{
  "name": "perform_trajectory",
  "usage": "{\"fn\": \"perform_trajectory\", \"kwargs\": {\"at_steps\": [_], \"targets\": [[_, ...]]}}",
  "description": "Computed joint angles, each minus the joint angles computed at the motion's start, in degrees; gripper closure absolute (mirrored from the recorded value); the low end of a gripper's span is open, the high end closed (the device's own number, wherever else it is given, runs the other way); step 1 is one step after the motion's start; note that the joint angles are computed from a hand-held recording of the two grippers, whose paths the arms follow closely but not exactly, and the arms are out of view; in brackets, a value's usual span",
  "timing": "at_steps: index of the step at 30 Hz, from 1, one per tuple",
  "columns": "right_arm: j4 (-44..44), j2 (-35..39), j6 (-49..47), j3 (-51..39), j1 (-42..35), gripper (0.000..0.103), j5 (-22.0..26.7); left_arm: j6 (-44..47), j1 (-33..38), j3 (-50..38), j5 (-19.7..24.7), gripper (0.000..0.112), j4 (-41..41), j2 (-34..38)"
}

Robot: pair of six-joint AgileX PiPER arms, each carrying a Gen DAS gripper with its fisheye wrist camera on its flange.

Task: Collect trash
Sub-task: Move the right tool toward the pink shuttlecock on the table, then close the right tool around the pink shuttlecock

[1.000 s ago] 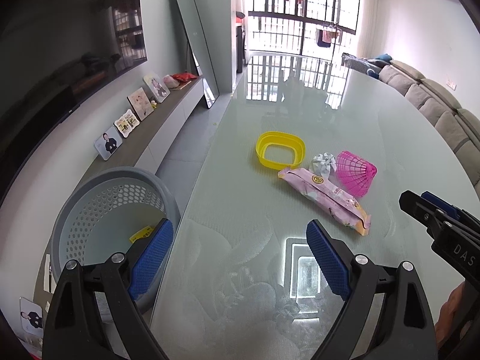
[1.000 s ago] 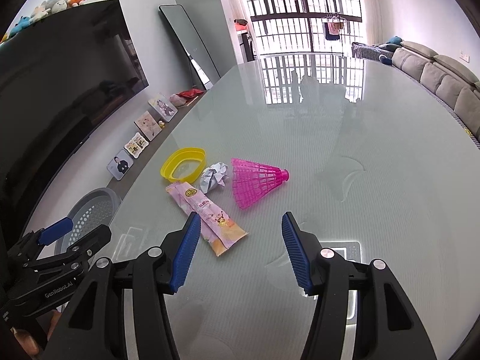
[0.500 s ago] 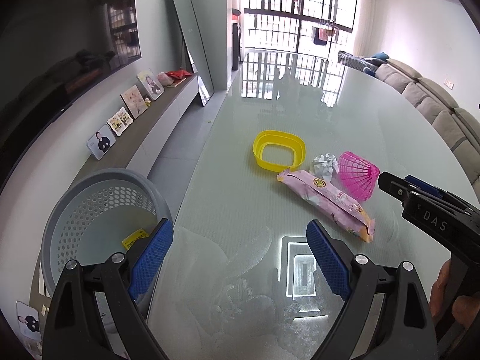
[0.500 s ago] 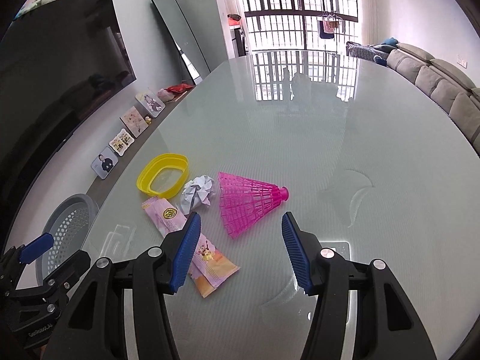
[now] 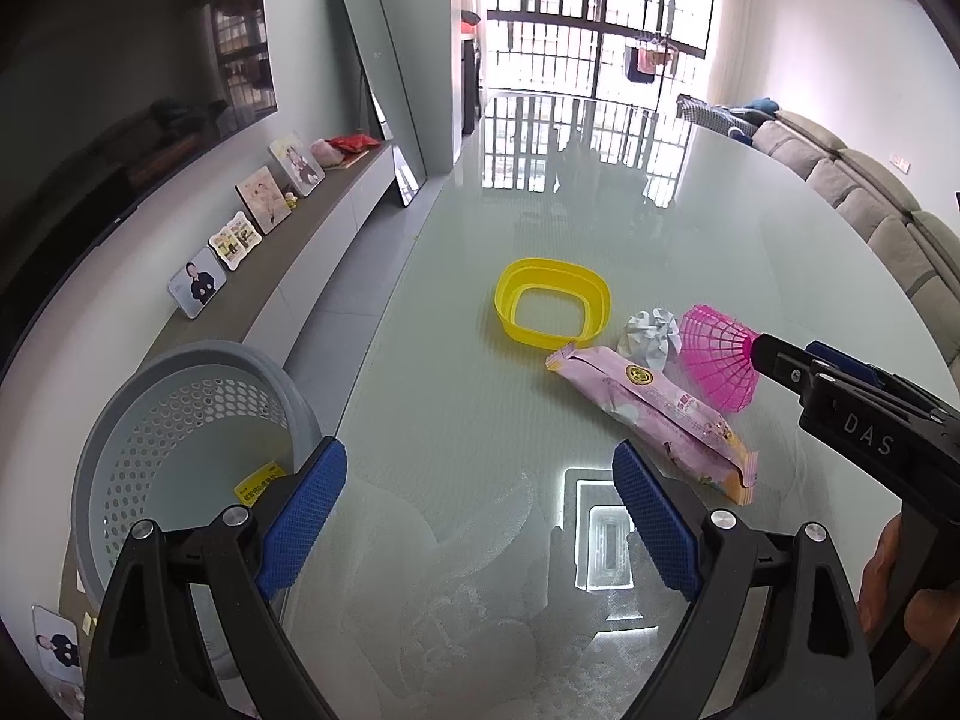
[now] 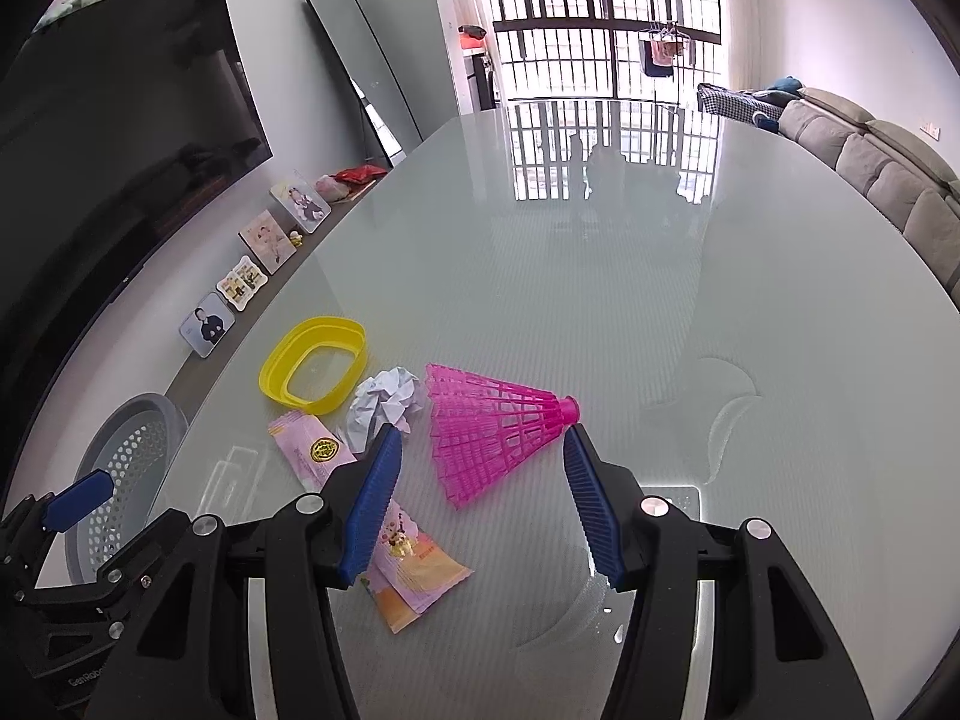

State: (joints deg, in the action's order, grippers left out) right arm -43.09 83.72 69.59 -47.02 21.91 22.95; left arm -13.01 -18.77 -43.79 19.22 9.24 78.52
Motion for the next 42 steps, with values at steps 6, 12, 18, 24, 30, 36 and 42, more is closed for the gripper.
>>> {"fn": "perform_trajectory", "kwargs": {"at_steps": [6, 12, 18, 24, 30, 36, 42], "targets": [[1.4, 0.5, -1.2, 0.7, -1.2, 0.049, -1.3, -2.6, -1.2, -0.2, -0.1, 0.024, 2.2, 1.3], [1.9, 0.9, -1.5, 1.1, -1.9, 0.049, -2.0, -3.6, -1.6, -0.5, 0.1, 0.023, 2.8, 1.9], [2.6, 1.3, -2.2, 1.5, -2.9, 0.049, -3.1, -5.2, -2.2, -0.4, 0.5, 0.023, 3.8, 1.4], [3.6, 2.3, -3.1, 1.3, -3.9, 0.049, -3.8, -3.9, -2.1, -0.3, 0.0, 0.023, 2.4, 2.0], [2.3, 2.9, -1.7, 0.3, -2.6, 0.049, -2.9, -0.3, -0.9, -0.1, -0.5, 0.023, -0.9, 2.0], [-0.1, 5.0, 1.7, -2.2, -0.3, 0.049, 0.0, 2.8, 0.0, 0.3, -1.0, 0.023, -3.9, 2.1], [-2.8, 8.5, 6.0, -5.7, 0.5, 0.049, 5.7, 4.8, 0.4, 0.4, -1.4, 0.023, -5.6, 2.6]]}}
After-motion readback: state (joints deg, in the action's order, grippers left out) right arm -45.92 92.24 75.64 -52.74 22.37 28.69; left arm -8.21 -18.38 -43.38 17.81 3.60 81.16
